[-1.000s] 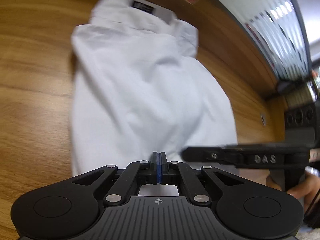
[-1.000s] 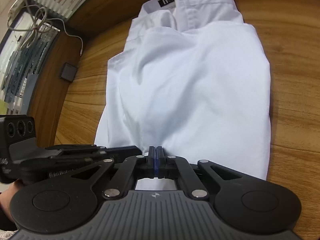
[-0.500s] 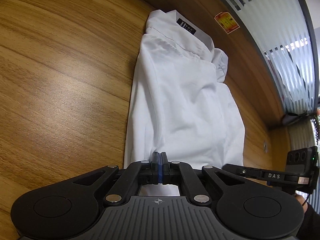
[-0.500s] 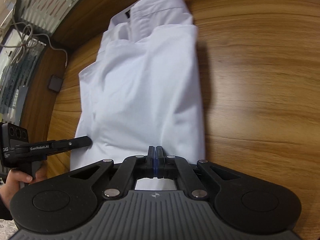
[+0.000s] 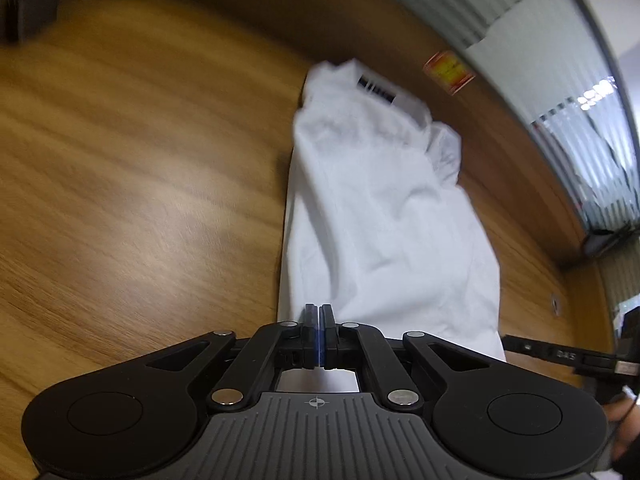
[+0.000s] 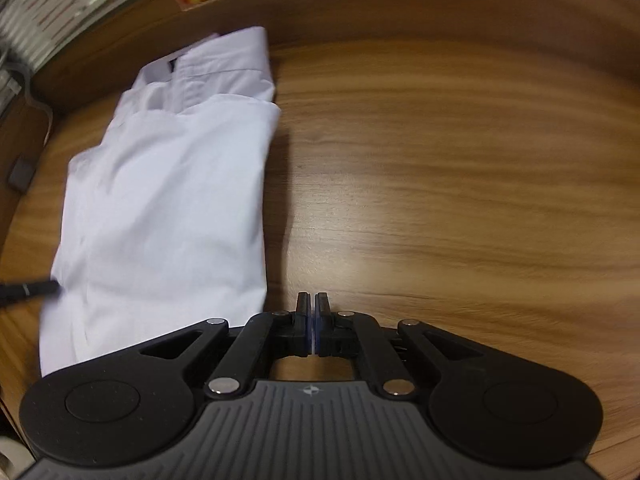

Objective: Fold clothes

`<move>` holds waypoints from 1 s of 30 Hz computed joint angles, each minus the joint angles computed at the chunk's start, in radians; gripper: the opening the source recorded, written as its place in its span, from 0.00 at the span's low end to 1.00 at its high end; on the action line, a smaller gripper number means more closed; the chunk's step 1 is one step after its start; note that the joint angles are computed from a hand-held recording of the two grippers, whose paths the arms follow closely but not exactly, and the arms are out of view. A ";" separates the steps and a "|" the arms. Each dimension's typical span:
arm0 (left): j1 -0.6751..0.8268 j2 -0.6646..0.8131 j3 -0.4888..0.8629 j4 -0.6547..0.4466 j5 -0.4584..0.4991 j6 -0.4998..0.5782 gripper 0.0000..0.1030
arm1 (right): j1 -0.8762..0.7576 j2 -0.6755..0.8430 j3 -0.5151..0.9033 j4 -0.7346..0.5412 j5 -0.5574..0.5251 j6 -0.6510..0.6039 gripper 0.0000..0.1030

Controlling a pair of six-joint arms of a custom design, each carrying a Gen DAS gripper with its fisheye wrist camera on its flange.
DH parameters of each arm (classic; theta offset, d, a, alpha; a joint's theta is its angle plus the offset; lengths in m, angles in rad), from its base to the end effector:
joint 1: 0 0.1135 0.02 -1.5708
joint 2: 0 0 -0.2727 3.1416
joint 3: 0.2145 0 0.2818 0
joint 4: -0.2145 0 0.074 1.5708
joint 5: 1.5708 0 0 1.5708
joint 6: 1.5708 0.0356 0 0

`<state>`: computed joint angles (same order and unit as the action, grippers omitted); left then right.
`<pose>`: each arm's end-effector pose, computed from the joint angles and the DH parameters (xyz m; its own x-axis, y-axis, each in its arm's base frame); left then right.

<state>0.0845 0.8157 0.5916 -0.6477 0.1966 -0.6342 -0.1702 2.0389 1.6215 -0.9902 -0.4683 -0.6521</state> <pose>0.1849 0.0087 0.2260 -0.6396 -0.6374 -0.4297 -0.4177 0.7575 -0.5017 0.4327 -0.0581 0.1957 -0.8208 -0.4084 -0.3994 -0.5274 0.8103 0.2554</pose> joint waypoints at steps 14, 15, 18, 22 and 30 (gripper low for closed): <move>-0.576 -0.395 -0.067 -0.304 -0.314 -0.150 0.63 | -0.162 -0.314 -0.353 -0.089 -0.098 -0.717 0.61; -0.616 -0.390 -0.071 -0.310 -0.330 -0.164 0.63 | -0.169 -0.332 -0.383 -0.088 -0.094 -0.759 0.65; -0.680 -0.332 -0.076 -0.320 -0.356 -0.174 0.61 | -0.184 -0.383 -0.467 -0.077 -0.076 -0.862 0.66; -0.725 -0.286 -0.089 -0.301 -0.396 -0.145 0.53 | -0.185 -0.417 -0.536 -0.033 -0.062 -0.892 0.63; -0.831 -0.256 -0.091 -0.283 -0.515 -0.097 0.13 | -0.179 -0.360 -0.483 -0.075 -0.087 -0.857 0.27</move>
